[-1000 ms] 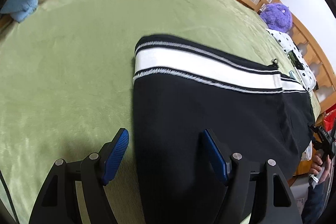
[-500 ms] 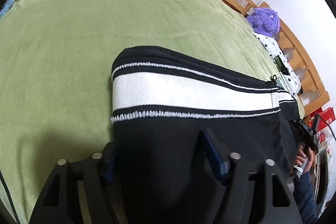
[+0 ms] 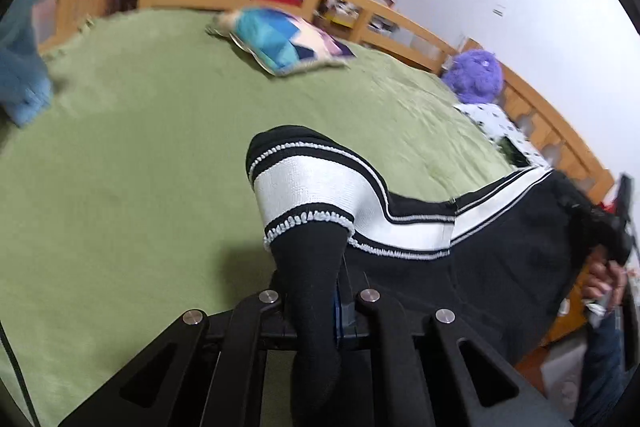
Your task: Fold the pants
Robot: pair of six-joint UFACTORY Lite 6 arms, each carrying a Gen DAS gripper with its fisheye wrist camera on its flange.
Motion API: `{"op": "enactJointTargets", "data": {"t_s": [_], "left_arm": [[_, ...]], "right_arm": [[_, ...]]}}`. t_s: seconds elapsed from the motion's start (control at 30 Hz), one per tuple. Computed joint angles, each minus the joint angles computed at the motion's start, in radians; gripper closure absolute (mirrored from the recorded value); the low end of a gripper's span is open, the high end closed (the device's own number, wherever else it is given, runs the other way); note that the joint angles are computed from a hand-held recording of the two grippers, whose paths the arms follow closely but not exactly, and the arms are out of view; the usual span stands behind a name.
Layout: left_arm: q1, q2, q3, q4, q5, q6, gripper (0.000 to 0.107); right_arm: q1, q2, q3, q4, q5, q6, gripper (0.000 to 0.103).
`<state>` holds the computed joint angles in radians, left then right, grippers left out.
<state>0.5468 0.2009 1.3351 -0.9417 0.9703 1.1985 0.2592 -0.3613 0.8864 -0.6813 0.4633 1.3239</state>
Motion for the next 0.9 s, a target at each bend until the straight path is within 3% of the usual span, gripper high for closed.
{"op": "enactJointTargets", "data": {"t_s": [0.1, 0.23, 0.37, 0.43, 0.5, 0.57, 0.63, 0.7, 0.77, 0.9], "left_arm": [[0.087, 0.038, 0.129, 0.047, 0.033, -0.041, 0.097], [0.245, 0.213, 0.381, 0.107, 0.143, -0.098, 0.097], [0.284, 0.3, 0.378, 0.203, 0.083, -0.1, 0.095], [0.25, 0.302, 0.31, 0.301, -0.024, -0.155, 0.076], [0.228, 0.292, 0.226, 0.346, -0.13, -0.177, 0.064], [0.229, 0.266, 0.156, 0.327, -0.17, -0.128, 0.051], [0.23, 0.23, 0.092, 0.311, -0.191, -0.074, 0.035], [0.236, 0.183, 0.008, 0.317, -0.24, -0.028, 0.028], [0.23, 0.162, -0.042, 0.367, -0.28, -0.045, 0.026], [0.349, 0.141, -0.095, 0.321, -0.207, 0.071, 0.021]], "right_arm": [[0.124, 0.008, 0.054, -0.034, 0.001, 0.056, 0.089], [0.277, 0.074, 0.057, -0.155, -0.037, 0.213, 0.088], [0.266, 0.219, 0.003, -0.105, -0.157, 0.2, 0.08], [0.255, 0.367, 0.036, 0.035, -0.117, 0.061, 0.075], [0.252, 0.438, 0.034, 0.092, -0.06, 0.008, 0.072], [0.255, 0.381, -0.074, 0.049, -0.122, 0.064, 0.07], [0.306, 0.281, -0.159, -0.047, -0.08, 0.163, 0.061], [0.362, 0.239, -0.182, -0.099, -0.007, 0.232, 0.052], [0.418, 0.213, -0.176, -0.083, 0.081, 0.228, 0.051], [0.581, 0.097, -0.192, -0.114, 0.241, 0.35, 0.051]]}}
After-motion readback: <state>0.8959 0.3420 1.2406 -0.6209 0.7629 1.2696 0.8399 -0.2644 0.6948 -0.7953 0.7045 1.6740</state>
